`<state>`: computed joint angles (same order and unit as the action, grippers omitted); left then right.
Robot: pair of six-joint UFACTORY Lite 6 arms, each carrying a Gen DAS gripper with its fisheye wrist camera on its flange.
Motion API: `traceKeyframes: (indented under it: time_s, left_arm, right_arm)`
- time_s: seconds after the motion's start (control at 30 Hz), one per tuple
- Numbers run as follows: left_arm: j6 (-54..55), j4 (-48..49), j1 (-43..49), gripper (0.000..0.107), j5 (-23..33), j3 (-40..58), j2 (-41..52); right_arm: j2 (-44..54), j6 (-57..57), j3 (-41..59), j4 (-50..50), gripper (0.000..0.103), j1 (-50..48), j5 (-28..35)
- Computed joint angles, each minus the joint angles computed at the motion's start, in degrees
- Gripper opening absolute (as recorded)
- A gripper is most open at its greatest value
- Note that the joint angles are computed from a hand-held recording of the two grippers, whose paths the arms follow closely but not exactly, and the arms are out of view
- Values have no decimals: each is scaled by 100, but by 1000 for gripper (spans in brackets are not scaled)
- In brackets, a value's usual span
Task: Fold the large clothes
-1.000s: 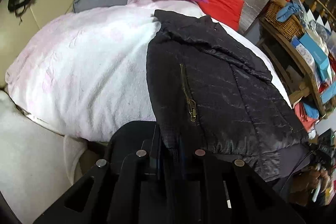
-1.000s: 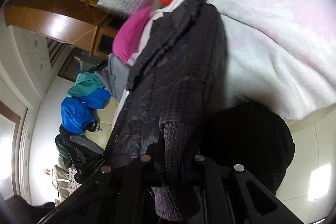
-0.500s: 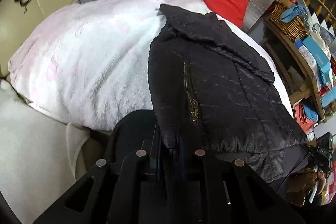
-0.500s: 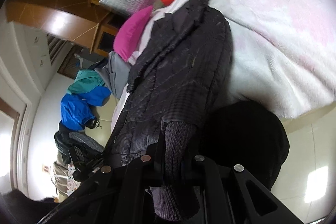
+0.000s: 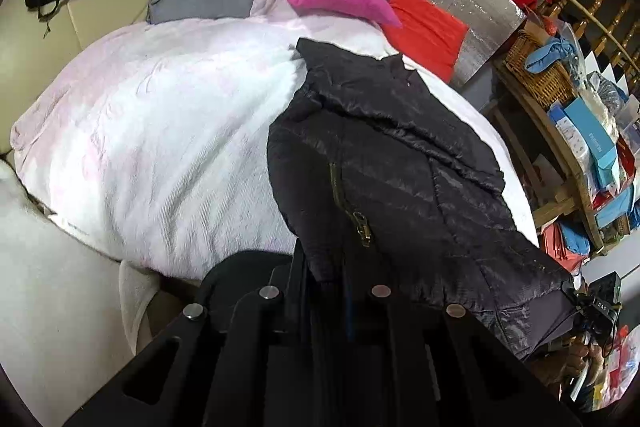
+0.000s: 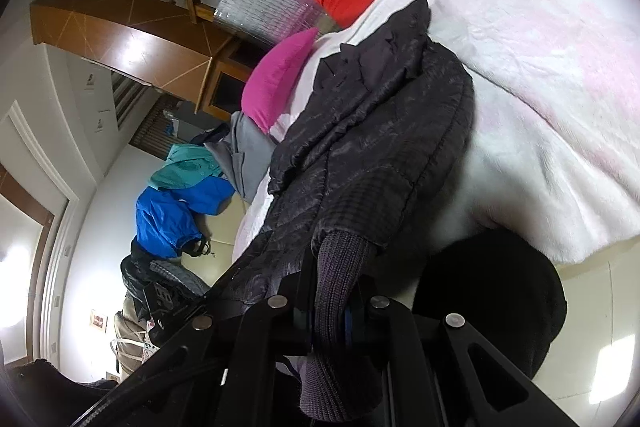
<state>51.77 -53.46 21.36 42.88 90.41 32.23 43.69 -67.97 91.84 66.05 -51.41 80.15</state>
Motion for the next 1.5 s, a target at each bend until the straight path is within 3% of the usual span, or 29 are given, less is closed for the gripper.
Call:
traceKeyframes:
  time_s: [0.33, 0.77, 1.27, 1.5]
  left_arm:
    - [-240, 63, -184, 15, -112, 554, 198]
    - [-153, 409, -483, 15, -926, -415, -413]
    - [647, -141, -311, 15, -1068, -1329, -1016]
    - [1004, -495, -39, 15, -879, -1778, -1516]
  right_arm:
    - [82, 60, 250, 205, 11, 91, 98]
    - [-175, -136, -138, 96, 11, 140, -127]
    - [-457, -310, -630, -80, 11, 30, -314]
    - [-654, -454, -767, -93, 11, -256, 57]
